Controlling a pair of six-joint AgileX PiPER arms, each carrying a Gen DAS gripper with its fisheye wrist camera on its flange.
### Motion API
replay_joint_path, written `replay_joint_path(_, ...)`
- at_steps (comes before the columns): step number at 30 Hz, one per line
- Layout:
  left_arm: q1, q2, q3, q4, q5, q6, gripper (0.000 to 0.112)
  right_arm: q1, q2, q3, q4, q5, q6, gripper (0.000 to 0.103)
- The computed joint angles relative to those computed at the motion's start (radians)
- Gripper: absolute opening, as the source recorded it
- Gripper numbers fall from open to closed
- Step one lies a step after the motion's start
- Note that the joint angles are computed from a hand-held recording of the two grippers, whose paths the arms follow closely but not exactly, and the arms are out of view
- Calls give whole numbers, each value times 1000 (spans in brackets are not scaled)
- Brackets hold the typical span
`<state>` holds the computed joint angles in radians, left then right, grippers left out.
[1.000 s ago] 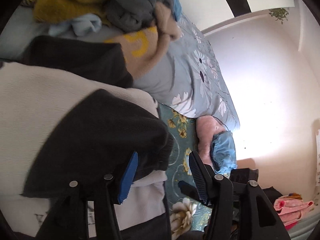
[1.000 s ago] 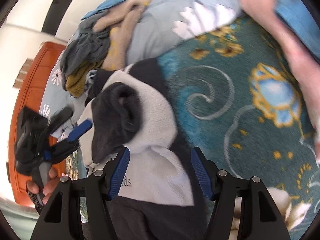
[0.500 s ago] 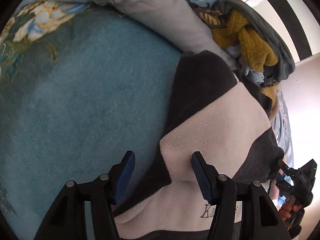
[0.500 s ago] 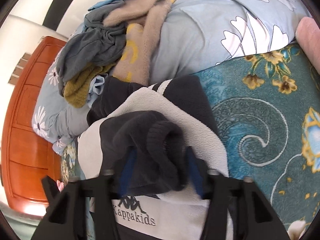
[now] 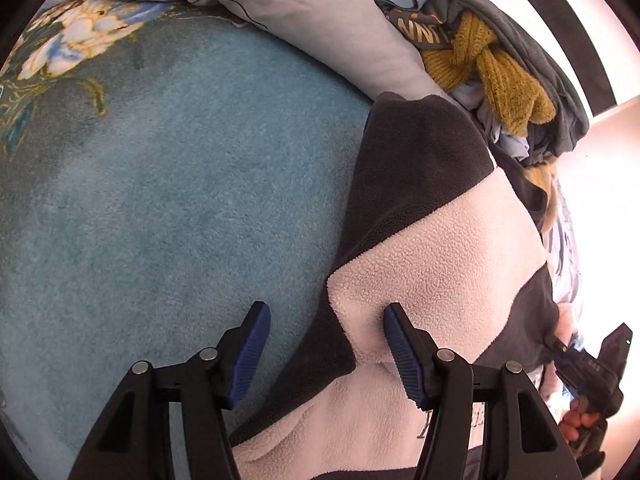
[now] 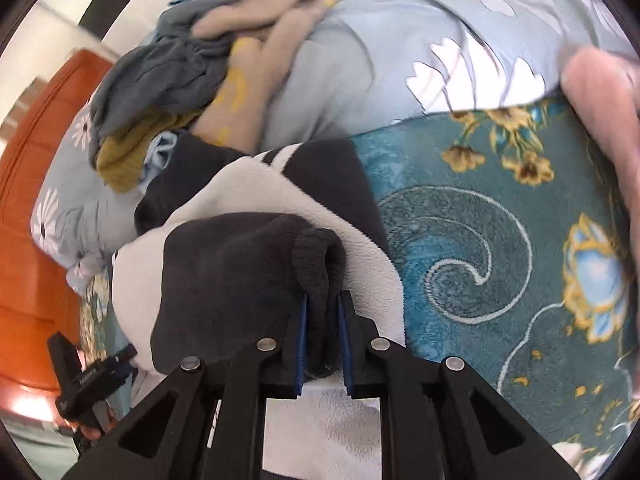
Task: Fold clothes
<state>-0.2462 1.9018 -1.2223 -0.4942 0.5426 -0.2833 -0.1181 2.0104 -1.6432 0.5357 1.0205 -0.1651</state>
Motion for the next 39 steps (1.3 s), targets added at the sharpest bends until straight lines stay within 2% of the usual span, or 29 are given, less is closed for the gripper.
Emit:
replay_joint_path(4, 23, -39, 27, -51, 37, 41, 63, 14, 19, -46, -37, 32, 41, 15)
replay_joint_path(6, 37, -64, 54, -99, 60, 84, 63, 9, -11, -34, -30, 33, 24, 17)
replay_joint_path(11, 23, -125, 135, -58, 107, 65, 63, -29, -128, 120, -9, 39, -75, 23)
replay_joint_path(14, 7, -186, 213, -68, 91, 79, 63, -46, -172, 229, -7, 50, -89, 24)
replay_joint_path(17, -1, -226, 257, -79, 128, 91, 63, -104, -212, 340, 7, 63, -100, 24)
replay_joint_path(21, 2, -288, 333, -129, 169, 132, 63, -216, -238, 451, 115, 87, -115, 25)
replay_joint_path(27, 31, -396, 464, -217, 220, 217, 63, -288, -305, 539, 85, 151, -130, 31)
replay_joint_path(31, 60, -462, 545, -261, 247, 240, 63, -269, -340, 581, 53, 167, -129, 31)
replay_joint_path(35, 50, -517, 581, -217, 287, 207, 63, -255, -395, 643, 27, 166, -152, 32)
replay_joint_path(39, 17, -568, 591, -113, 344, 124, 63, -243, -442, 696, -8, 177, -160, 32)
